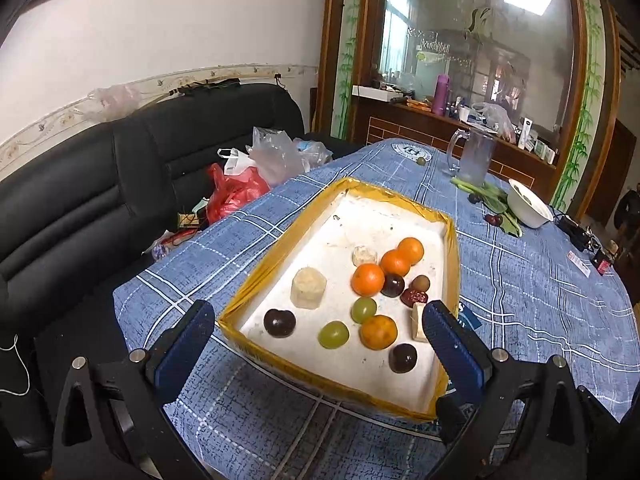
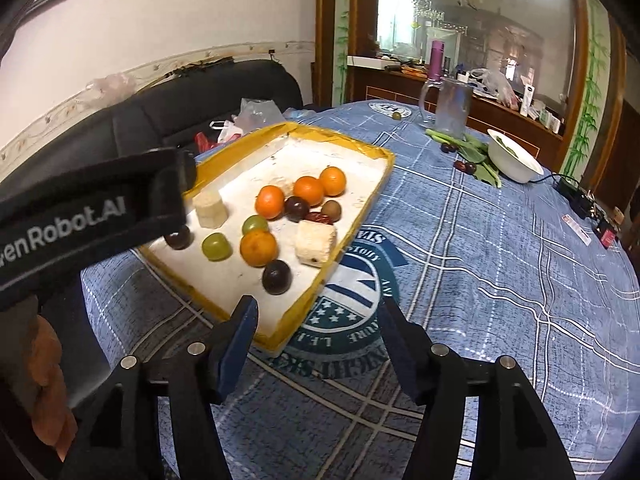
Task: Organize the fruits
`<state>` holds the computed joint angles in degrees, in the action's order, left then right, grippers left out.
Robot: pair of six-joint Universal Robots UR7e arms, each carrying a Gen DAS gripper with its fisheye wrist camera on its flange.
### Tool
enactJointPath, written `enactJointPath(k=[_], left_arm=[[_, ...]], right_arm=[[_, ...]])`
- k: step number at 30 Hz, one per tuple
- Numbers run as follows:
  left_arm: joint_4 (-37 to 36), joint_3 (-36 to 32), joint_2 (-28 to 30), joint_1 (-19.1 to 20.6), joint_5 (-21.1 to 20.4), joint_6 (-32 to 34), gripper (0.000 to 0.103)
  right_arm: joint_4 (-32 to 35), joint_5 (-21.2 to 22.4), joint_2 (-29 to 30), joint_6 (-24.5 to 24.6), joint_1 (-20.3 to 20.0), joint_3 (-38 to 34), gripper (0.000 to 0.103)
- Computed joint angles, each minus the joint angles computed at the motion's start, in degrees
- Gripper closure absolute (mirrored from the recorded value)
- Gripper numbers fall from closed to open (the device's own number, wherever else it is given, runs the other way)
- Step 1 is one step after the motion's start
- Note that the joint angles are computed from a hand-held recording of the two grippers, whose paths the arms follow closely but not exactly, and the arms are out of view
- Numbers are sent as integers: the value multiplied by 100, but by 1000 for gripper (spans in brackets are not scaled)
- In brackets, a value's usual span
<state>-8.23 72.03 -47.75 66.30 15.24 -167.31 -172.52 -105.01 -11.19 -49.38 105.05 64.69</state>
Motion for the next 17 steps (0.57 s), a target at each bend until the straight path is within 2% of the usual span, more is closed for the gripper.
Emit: enactJointPath(k=[5,11,17], left_arm=[[-7,-18,44,0,-120,-1,0],[1023,-436,286,40,-91,-862,0],[1476,-646,431,37,-94,-1190,0]], right_arm=[[55,-2,15,5,8,-1,35],[121,6,38,94,10,-59,32],[152,10,23,179,-9,-77,31]])
